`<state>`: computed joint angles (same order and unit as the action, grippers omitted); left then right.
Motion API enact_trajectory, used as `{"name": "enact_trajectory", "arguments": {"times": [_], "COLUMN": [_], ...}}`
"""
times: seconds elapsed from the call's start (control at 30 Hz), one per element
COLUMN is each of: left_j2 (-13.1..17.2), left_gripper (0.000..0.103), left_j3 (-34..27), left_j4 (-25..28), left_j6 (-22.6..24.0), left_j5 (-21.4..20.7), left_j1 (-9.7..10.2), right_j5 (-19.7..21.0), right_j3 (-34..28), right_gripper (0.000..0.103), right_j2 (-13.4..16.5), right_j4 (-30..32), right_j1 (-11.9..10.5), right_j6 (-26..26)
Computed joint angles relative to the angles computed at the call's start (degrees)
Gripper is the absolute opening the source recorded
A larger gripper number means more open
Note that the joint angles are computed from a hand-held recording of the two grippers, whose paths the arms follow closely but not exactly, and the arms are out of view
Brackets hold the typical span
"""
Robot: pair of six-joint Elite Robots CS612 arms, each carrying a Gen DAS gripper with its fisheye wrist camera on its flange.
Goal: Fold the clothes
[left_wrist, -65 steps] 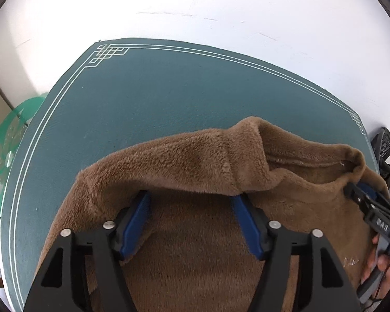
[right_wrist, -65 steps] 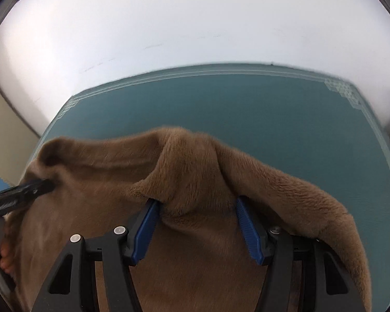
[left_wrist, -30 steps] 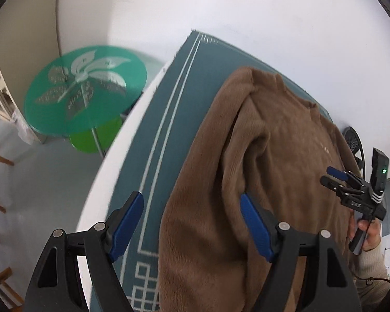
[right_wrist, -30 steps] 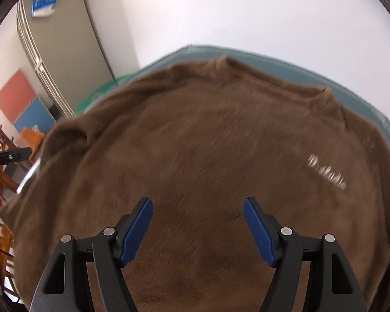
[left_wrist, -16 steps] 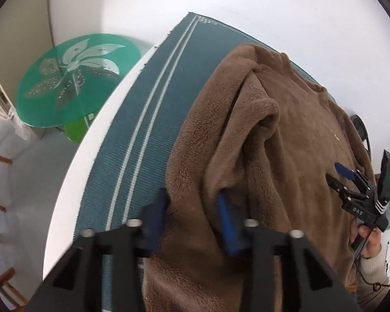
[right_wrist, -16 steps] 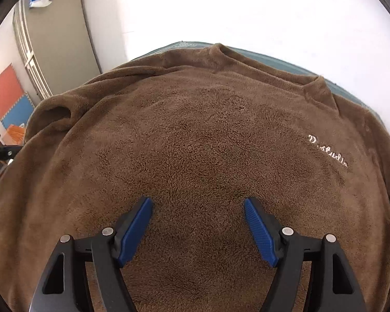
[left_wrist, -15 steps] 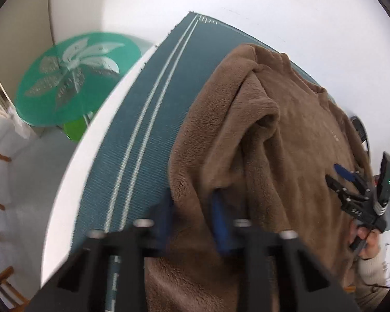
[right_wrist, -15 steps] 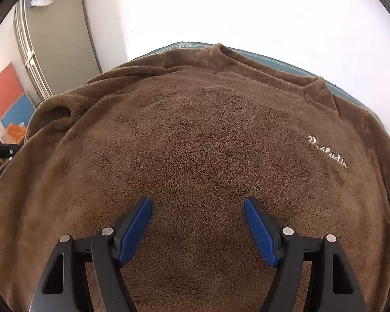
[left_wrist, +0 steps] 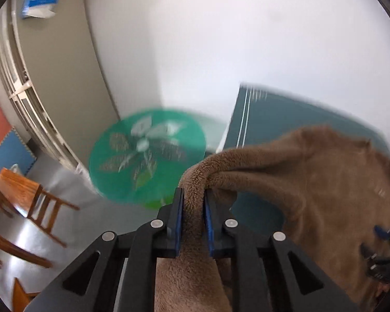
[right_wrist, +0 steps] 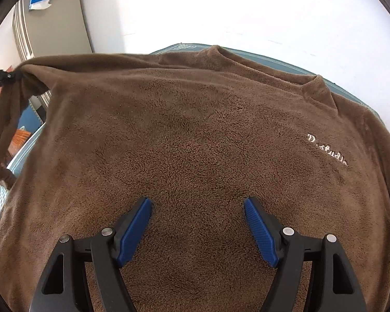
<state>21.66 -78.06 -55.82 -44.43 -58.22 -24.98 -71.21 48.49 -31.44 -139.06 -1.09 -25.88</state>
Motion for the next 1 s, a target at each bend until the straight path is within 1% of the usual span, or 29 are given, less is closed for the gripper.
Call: {"name": "enact_trajectory", "arguments": {"times": [0.1, 0.17, 0.23, 0.3, 0.4, 0.47, 0.53, 0.57, 0.6, 0.63, 0.67, 0.7, 0.77, 0.83, 0.87, 1.0], "left_j2": [0.2, 1.0, 1.8, 2.4, 2.6, 2.7, 2.5, 2.4, 2.4, 2.5, 2.5, 2.4, 2.4, 2.1, 2.1, 2.5], "left_gripper": [0.02, 0.022, 0.028, 0.039, 0.047, 0.049, 0.053, 0.058, 0.065, 0.068, 0.074, 0.078, 0.079, 0.079, 0.079, 0.079], "left_j3": [1.3, 0.4, -1.2, -2.9, -4.6, -5.4, -5.7, -5.6, -5.5, -5.2, -4.7, -4.1, -2.5, -0.4, 0.5, 3.5], "left_j4": [5.3, 6.9, 8.0, 9.1, 10.4, 10.2, 8.5, 7.0, 5.5, 3.8, 1.7, -0.4, -4.1, -6.3, -6.9, -8.4], "left_j6": [-3.8, -6.0, -8.2, -10.4, -12.9, -13.6, -13.1, -12.3, -11.4, -10.2, -8.8, -7.3, -4.1, -1.4, -0.8, -0.9], "left_j5": [-3.3, -4.4, -4.5, -4.3, -3.3, -2.6, -2.2, -2.1, -2.1, -2.4, -3.1, -3.8, -6.0, -8.1, -9.3, -15.0], "left_j1": [0.54, 0.63, 0.45, 0.22, -0.34, -0.84, -1.57, -1.97, -2.35, -2.75, -3.16, -3.56, -4.2, -4.79, -4.96, -5.0], "right_j5": [0.3, 0.6, 0.9, 0.8, 1.0, 1.3, 1.5, 1.5, 1.5, 1.6, 1.5, 1.5, 1.6, 1.8, 1.8, 2.0], "right_j3": [0.0, -0.2, -0.3, -0.3, 0.1, 0.3, 0.8, 0.7, 0.4, 0.3, 0.4, 0.5, 0.5, 0.5, 0.5, 0.3], "right_gripper": [0.079, 0.081, 0.084, 0.086, 0.086, 0.087, 0.087, 0.088, 0.09, 0.092, 0.093, 0.094, 0.095, 0.096, 0.096, 0.096], "right_j2": [0.0, 0.0, 0.0, 0.0, -0.2, -0.3, -0.5, -0.4, -0.3, -0.2, -0.3, -0.4, -0.4, -0.3, -0.3, -0.3], "right_j4": [0.3, 0.7, 1.1, 1.3, 1.1, 1.1, 0.9, 1.0, 1.3, 1.5, 1.6, 1.7, 1.8, 1.8, 1.8, 1.9], "right_j1": [-0.1, -0.1, -0.1, -0.1, -0.1, -0.2, -0.2, -0.2, -0.2, -0.2, -0.1, -0.1, -0.2, -0.2, -0.2, -0.2], "right_j6": [-0.1, -0.3, -0.6, -0.9, -0.9, -0.7, -0.7, -0.9, -1.1, -1.3, -1.5, -1.7, -1.7, -1.6, -1.5, -1.3]}}
